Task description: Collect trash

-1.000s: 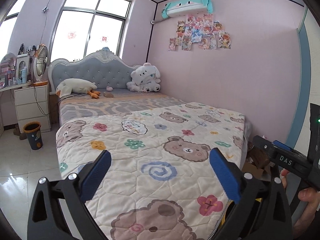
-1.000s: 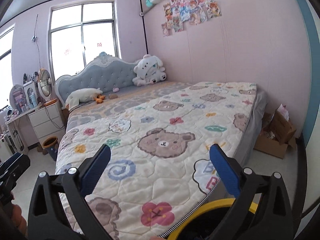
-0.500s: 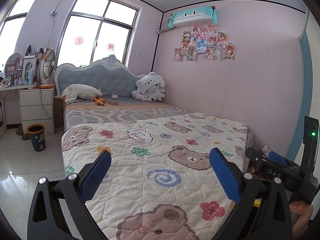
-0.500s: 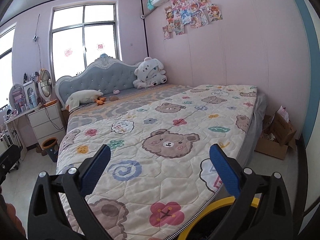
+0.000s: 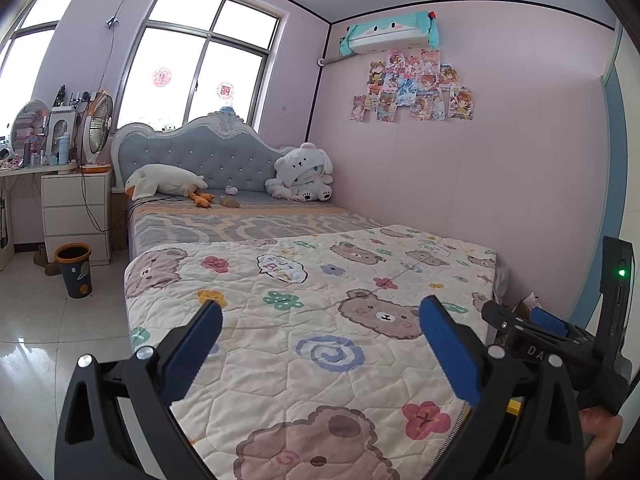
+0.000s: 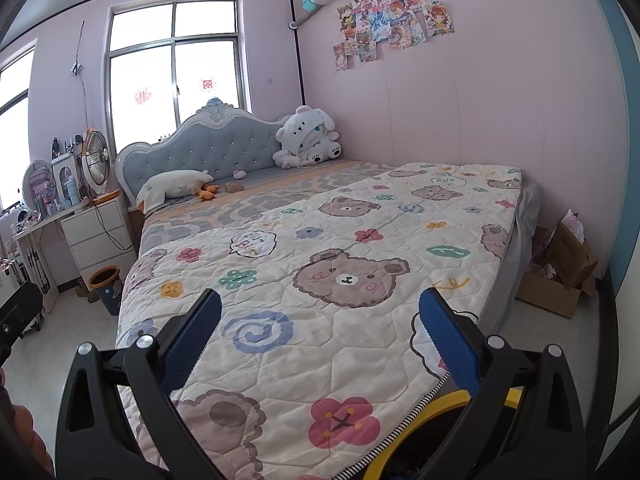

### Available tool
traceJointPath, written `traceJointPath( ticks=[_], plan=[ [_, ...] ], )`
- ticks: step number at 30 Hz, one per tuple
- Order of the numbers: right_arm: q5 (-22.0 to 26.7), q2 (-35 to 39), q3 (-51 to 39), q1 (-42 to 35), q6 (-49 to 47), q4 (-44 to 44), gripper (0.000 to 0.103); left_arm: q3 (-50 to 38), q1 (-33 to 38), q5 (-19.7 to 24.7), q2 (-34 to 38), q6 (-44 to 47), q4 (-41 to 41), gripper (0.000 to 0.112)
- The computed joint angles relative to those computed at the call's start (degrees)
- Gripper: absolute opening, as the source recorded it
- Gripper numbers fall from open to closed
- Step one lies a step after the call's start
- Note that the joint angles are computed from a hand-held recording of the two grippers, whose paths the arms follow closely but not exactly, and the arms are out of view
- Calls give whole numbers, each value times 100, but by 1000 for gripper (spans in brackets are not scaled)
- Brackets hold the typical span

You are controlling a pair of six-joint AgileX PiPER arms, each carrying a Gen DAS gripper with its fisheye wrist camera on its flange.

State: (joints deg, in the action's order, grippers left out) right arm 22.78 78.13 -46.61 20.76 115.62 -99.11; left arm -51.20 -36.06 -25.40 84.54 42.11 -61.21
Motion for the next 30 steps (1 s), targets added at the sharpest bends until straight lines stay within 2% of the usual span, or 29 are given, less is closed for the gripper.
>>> traceJointPath(
  ticks=[30],
  plan=[
    [-223,127,-9,-226,79,47,95,-76,40,251,171,-118,117,95]
  ],
)
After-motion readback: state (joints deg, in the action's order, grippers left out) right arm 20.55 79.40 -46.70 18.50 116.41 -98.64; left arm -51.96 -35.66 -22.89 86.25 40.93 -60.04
